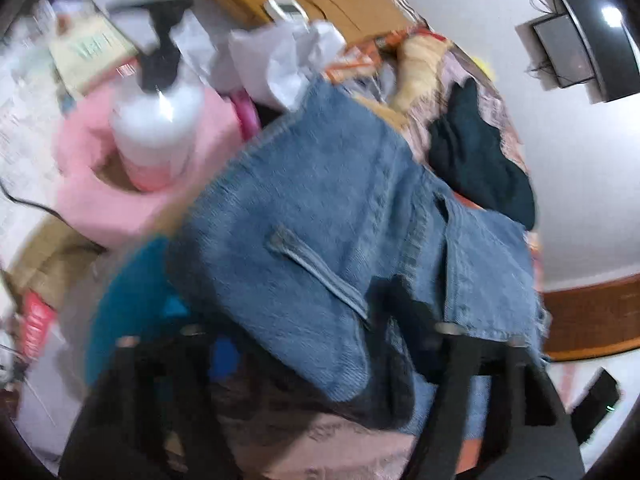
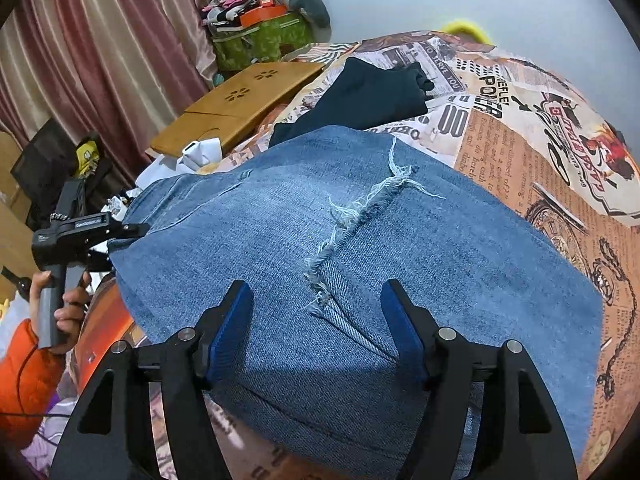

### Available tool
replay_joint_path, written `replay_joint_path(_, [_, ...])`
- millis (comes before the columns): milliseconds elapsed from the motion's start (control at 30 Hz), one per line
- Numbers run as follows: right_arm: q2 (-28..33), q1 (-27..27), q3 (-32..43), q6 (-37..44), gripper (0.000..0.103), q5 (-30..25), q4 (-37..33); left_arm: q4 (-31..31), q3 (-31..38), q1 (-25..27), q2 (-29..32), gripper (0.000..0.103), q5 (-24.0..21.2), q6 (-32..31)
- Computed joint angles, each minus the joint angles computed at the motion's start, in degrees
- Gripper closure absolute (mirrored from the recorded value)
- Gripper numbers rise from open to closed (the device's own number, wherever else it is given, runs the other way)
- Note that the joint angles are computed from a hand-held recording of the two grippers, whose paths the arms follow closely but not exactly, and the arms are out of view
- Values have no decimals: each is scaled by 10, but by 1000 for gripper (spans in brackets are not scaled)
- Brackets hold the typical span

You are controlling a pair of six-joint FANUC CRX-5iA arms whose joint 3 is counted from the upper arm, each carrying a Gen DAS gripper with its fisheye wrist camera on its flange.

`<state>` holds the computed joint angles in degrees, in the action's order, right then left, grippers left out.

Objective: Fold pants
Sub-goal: 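Grasp the jeans waist with the left tool and lift it up, then fold the held jeans waist over onto the legs with the left tool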

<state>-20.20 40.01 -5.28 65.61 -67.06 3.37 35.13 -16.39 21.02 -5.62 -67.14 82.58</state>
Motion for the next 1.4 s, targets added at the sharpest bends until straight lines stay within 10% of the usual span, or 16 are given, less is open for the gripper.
replay_joint_path(333, [-24, -23, 8, -3, 39, 0, -12, -174, 110, -85, -54, 72, 86, -19])
replay_joint_path(767, [-104, -162, -51, -63, 39, -33, 2, -129, 283, -220, -9, 78, 152, -49])
replay_joint_path(933, [-93, -250, -58, -6, 38, -63, -89, -168, 373, -299, 40, 80, 141, -19])
replay_joint_path(1400, [-110, -289, -72, 47, 37, -35, -145, -205, 594, -482, 211, 82, 45, 8])
